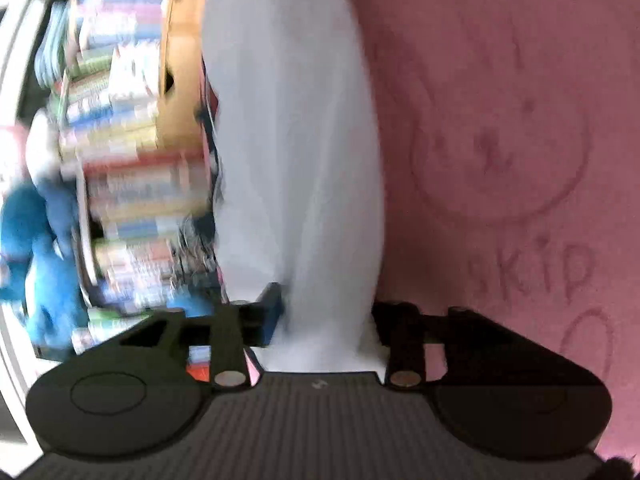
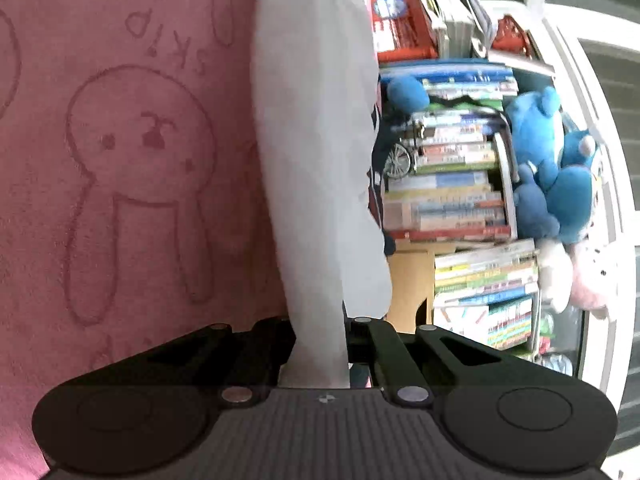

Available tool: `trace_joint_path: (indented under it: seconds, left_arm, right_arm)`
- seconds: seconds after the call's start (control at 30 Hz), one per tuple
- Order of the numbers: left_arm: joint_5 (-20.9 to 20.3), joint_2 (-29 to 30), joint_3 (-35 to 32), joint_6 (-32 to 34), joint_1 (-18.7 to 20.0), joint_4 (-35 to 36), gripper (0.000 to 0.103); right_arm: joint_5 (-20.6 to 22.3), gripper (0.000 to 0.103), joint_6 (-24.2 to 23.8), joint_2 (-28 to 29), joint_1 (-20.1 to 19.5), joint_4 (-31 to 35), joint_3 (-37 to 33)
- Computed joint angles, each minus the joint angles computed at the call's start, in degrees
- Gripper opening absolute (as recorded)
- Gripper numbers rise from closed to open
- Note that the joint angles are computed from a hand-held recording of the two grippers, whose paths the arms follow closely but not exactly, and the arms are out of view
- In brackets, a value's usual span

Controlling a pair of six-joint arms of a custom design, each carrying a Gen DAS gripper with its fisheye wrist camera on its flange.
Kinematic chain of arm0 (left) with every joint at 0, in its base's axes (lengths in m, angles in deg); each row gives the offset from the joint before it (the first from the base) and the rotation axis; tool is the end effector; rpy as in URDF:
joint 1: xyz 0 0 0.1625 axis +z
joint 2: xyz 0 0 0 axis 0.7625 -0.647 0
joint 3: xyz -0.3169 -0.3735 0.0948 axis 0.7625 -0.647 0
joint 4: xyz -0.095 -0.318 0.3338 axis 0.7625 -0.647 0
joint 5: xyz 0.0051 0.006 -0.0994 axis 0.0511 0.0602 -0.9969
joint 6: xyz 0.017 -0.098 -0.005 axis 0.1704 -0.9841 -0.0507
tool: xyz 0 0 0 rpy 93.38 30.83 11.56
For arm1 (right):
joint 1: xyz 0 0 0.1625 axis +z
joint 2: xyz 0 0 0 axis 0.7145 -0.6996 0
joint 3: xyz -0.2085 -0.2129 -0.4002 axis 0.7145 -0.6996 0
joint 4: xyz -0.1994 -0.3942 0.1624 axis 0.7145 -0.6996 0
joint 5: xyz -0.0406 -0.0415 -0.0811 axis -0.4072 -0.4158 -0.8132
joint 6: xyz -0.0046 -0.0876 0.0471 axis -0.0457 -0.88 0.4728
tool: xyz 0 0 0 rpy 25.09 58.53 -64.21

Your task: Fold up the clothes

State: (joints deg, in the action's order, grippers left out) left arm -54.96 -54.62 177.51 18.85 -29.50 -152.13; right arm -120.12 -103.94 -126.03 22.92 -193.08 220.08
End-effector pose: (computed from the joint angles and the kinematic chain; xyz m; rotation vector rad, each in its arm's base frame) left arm -0.2397 -0.3327 0.0789 1.3473 1.0032 -0.0734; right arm 0.0100 -0.4503 0.2128 2.2259 -0.6949 0.5132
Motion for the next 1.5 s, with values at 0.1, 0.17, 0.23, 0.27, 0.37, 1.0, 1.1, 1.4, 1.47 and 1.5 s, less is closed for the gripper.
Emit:
trace_joint_path:
  seconds: [0.1,0.17,0.23,0.27,0.37,1.0,1.1,1.4,1.47,1.5]
  left_arm:
    - [-0.62,0.66,-4.15,-13.34,2.48,11.52,0.036]
    - [-1.82,0.70,-5.60,-13.27,3.74,10.88,0.024]
    - [-2.71,-0.44,-5.99,-11.73,4.54,9.54,0.017]
    - [-2.74,-1.04,-5.90,-11.73,4.41,10.50,0.016]
    - [-3.03,-3.62,-5.00,-13.69,2.65,13.72,0.009]
    - [-19.50,-13.29,4.98,-5.29,-12.65,14.73,0.021]
    - [-21.09,-14.79,5.30,-5.79,-13.49,17.70,0.024]
    - [-31.98,-17.76,-2.83,-28.21,-8.42,41.39,0.032]
    - [-34.35,-18.36,-6.26,-36.05,-6.90,44.66,0.032]
    - [-34.75,-18.41,-8.26,-40.67,-6.24,44.97,0.032]
  right_arm:
    - [1.42,0.033,1.00,3.62,-0.19,-5.92,0.00]
    - [1.37,0.030,2.76,6.48,0.99,-9.56,-0.60]
    - [-0.54,0.028,5.57,7.69,2.37,-11.00,-1.35]
    - [-1.03,0.026,5.28,7.25,2.25,-10.43,-1.51]
    - [-1.84,0.012,1.66,4.81,2.04,-6.29,-2.17]
    - [0.98,0.023,-16.68,-11.93,-7.04,15.73,-0.90]
    - [1.34,0.026,-21.79,-14.73,-9.06,21.87,-2.16]
    - [-10.38,0.047,-5.56,-14.84,-5.32,10.76,-3.63]
    - [-13.81,0.064,0.76,-16.85,-3.21,12.93,-4.36]
    - [-15.60,0.065,5.62,-17.91,-1.46,15.07,-4.39]
